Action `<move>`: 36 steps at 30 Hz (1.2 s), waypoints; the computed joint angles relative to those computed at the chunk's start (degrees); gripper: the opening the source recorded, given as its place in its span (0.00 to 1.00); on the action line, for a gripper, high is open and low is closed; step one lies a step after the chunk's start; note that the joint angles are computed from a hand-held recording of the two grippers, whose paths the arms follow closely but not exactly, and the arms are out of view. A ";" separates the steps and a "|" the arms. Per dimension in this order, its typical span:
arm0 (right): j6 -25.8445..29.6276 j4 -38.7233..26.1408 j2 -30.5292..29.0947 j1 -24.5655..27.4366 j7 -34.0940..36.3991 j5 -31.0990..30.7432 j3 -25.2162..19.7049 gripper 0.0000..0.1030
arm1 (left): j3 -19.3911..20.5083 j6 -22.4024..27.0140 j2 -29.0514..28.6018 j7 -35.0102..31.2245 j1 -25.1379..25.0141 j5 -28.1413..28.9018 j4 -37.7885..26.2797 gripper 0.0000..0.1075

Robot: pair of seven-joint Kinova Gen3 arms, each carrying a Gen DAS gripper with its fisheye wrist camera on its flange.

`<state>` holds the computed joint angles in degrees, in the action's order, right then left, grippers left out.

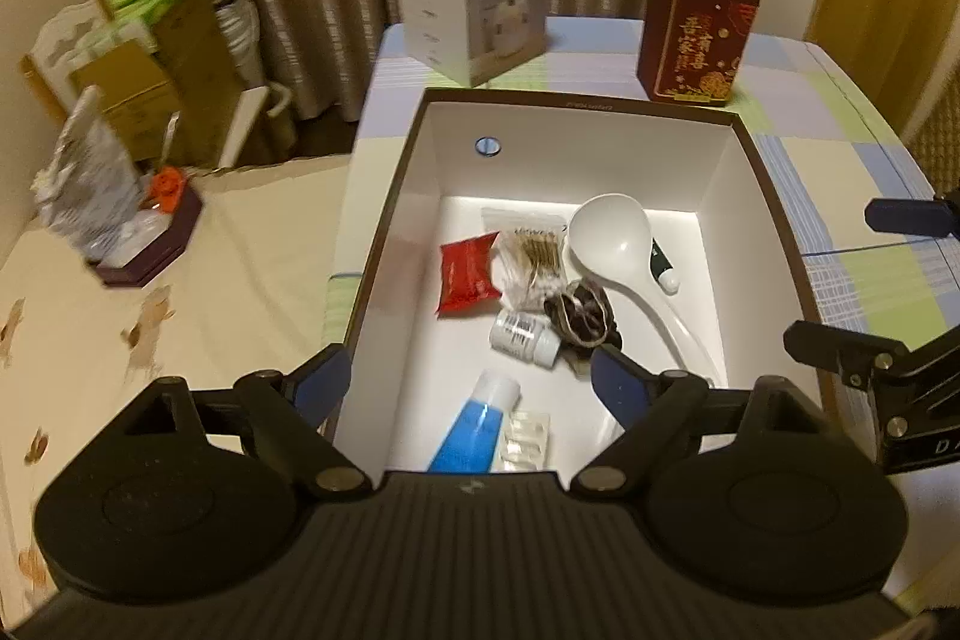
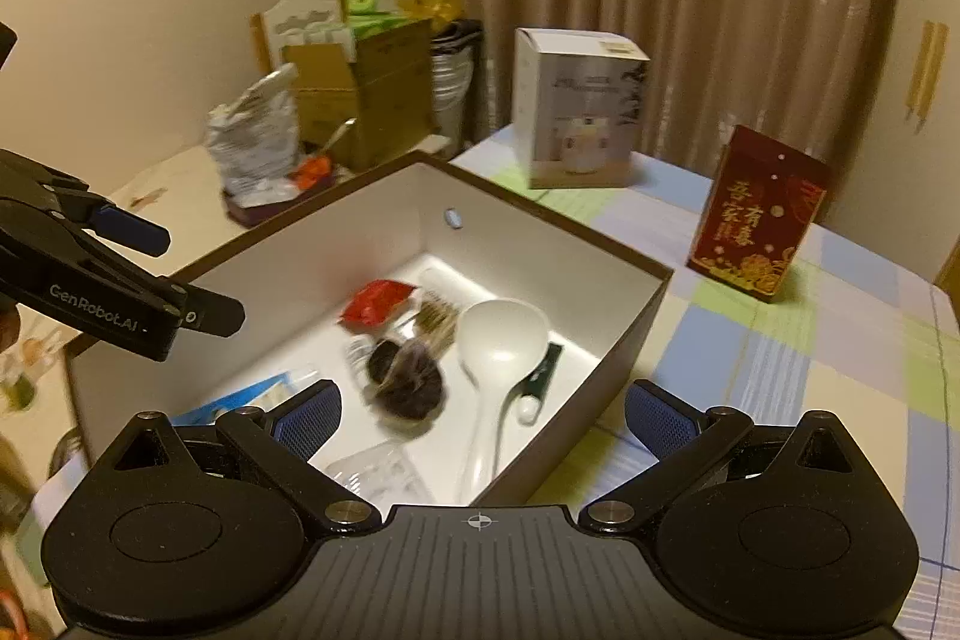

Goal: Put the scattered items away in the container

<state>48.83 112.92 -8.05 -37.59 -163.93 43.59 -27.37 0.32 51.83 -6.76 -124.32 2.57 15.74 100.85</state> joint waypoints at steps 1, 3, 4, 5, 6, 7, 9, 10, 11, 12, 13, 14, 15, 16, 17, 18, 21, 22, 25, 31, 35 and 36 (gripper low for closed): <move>-0.10 0.24 -0.66 -0.30 0.76 -0.86 0.08 1.00 | 0.52 -0.30 -1.43 2.03 -0.11 -1.07 0.99 0.81; -0.97 1.03 -2.36 -0.58 3.30 -3.17 0.27 1.00 | 1.15 -0.57 -3.83 5.28 -0.13 -2.74 2.58 0.81; -1.55 1.49 -3.18 -0.44 4.72 -4.33 0.27 1.00 | 1.64 -0.63 -5.32 7.42 -0.13 -3.75 3.50 0.81; -1.98 1.96 -4.04 -0.25 6.21 -5.51 0.11 1.00 | 1.88 -0.56 -6.49 8.99 -0.02 -4.44 4.15 0.81; -2.39 2.48 -4.81 0.00 7.36 -6.42 -0.14 1.00 | 2.46 -0.52 -7.84 11.12 -0.01 -5.44 4.95 0.81; -2.58 2.97 -5.53 0.33 8.14 -7.16 -0.57 1.00 | 2.98 -0.49 -8.94 13.06 0.02 -6.42 5.62 0.82; -2.11 3.89 -6.93 1.19 8.53 -7.91 -2.32 1.00 | 4.27 -0.27 -11.42 17.43 0.01 -8.23 7.11 0.82; -1.97 4.27 -7.56 1.48 9.20 -8.59 -2.93 1.00 | 4.92 -0.10 -12.62 19.72 -0.02 -8.95 7.81 0.82; -2.09 4.71 -8.28 1.58 10.31 -9.55 -3.21 1.00 | 5.60 0.34 -13.85 22.00 0.00 -9.54 8.49 0.83; -2.38 5.24 -9.15 1.51 11.74 -10.75 -3.21 1.00 | 6.34 0.73 -14.81 24.03 0.05 -10.25 9.03 0.83; -2.47 5.73 -10.06 1.37 13.22 -12.13 -3.12 1.00 | 7.38 1.13 -15.78 26.27 -0.03 -11.13 9.53 0.83; -2.47 6.12 -10.91 1.44 14.29 -13.35 -3.10 1.00 | 8.29 1.63 -16.73 28.29 -0.03 -11.98 9.97 0.83; -2.54 6.59 -11.87 1.58 15.04 -14.52 -3.19 1.00 | 9.39 2.12 -17.73 30.45 -0.12 -12.85 10.39 0.83; -2.64 7.05 -12.93 1.68 15.82 -15.77 -3.16 1.00 | 10.22 2.52 -18.56 32.21 -0.05 -13.58 10.74 0.83; -2.80 7.49 -13.99 1.61 16.90 -17.11 -2.86 1.00 | 11.11 3.09 -19.42 34.00 -0.04 -14.31 11.03 0.83; -2.92 7.85 -14.97 1.52 18.11 -18.35 -2.51 1.00 | 11.74 3.49 -20.19 35.51 0.05 -14.90 11.32 0.83; -2.89 8.72 -17.61 1.45 21.84 -21.20 -1.93 1.00 | 13.77 5.07 -22.65 39.99 0.20 -16.11 12.00 0.86; -2.86 8.89 -18.35 1.60 22.92 -21.96 -1.90 1.00 | 14.47 5.56 -23.42 41.37 0.21 -16.44 12.13 0.87; -2.96 9.39 -20.55 2.00 25.98 -24.54 -1.52 1.00 | 16.75 7.19 -25.56 45.12 0.15 -17.28 12.44 0.90; -3.00 10.20 -24.49 3.03 31.46 -30.63 0.11 1.00 | 19.96 10.60 -28.27 50.46 0.71 -17.13 12.23 0.91; -3.05 11.06 -26.88 4.71 34.68 -33.18 -0.24 1.00 | 22.95 12.19 -29.36 53.54 -0.02 -17.88 11.95 0.91; -3.19 11.31 -27.51 5.16 35.38 -33.80 -0.32 1.00 | 23.62 12.50 -29.72 54.30 -0.26 -18.08 11.93 0.91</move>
<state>45.64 124.22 -35.56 -32.43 -128.55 9.79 -27.69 23.94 64.33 -36.48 -70.02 2.31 -2.34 112.78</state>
